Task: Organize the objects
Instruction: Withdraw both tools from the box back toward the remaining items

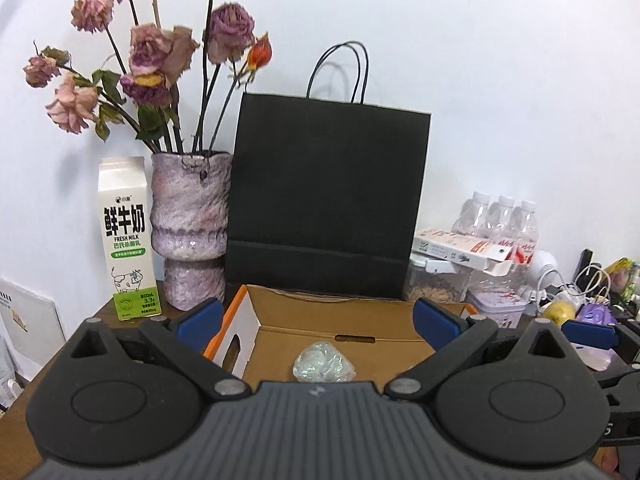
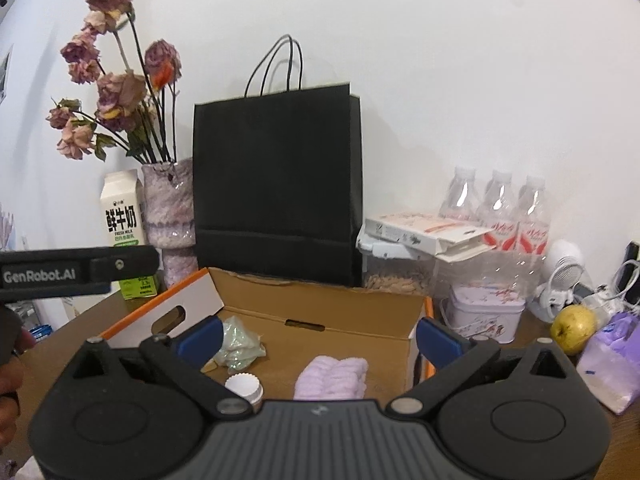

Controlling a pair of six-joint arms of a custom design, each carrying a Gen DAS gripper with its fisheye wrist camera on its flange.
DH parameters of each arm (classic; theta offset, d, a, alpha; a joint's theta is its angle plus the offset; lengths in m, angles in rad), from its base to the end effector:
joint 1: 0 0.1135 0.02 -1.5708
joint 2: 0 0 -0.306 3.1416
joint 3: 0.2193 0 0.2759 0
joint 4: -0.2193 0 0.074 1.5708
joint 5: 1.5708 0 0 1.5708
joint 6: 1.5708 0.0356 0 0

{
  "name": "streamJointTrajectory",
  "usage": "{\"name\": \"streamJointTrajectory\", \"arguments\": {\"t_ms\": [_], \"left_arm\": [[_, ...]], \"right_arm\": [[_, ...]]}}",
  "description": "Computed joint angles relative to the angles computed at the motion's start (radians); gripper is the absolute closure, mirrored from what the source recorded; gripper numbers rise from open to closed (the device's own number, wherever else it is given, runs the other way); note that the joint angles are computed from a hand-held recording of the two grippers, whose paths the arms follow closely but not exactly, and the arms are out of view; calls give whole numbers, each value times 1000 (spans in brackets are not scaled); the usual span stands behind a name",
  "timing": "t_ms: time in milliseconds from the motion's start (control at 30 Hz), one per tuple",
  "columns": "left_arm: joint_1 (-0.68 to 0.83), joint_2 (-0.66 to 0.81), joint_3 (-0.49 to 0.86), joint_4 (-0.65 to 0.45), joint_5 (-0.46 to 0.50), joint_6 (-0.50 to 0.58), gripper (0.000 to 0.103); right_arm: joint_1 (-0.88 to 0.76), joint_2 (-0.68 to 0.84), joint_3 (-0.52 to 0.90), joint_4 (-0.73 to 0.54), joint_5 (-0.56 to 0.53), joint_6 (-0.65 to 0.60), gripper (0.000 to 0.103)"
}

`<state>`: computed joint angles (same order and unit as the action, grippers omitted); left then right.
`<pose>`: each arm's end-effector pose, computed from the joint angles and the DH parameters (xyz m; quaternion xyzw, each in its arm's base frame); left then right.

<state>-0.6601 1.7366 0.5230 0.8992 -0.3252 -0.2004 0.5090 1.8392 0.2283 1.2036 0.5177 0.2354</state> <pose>0.2624 -0.1893 0.1507 0.0893 0.7991 -0.1229 0.5817 0.2240 0.1048 0.0955 0.0292 0.8193 -0.0061 0.5726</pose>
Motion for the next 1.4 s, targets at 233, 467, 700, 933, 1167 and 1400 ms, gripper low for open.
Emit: {"name": "streamJointTrajectory", "arguments": {"t_ms": [233, 467, 700, 933, 1167, 1400], "left_arm": [[-38, -100, -101, 22, -20, 2, 0], [-63, -188, -197, 29, -35, 1, 0], [-95, -305, -288, -10, -69, -17, 0], [-133, -449, -359, -100, -114, -37, 0], [-186, -623, -434, -232, -167, -58, 0], [-251, -815, -490, -411, -229, -88, 0]], "right_arm": [[119, -68, -83, 22, 121, 23, 0], [263, -144, -150, -2, 269, 72, 0], [426, -234, -171, -156, 413, 181, 0], [634, -333, -157, -438, 581, 391, 0], [823, -383, -70, -900, 701, 745, 0], [1001, -263, 68, -1409, 738, 1266, 0]]}}
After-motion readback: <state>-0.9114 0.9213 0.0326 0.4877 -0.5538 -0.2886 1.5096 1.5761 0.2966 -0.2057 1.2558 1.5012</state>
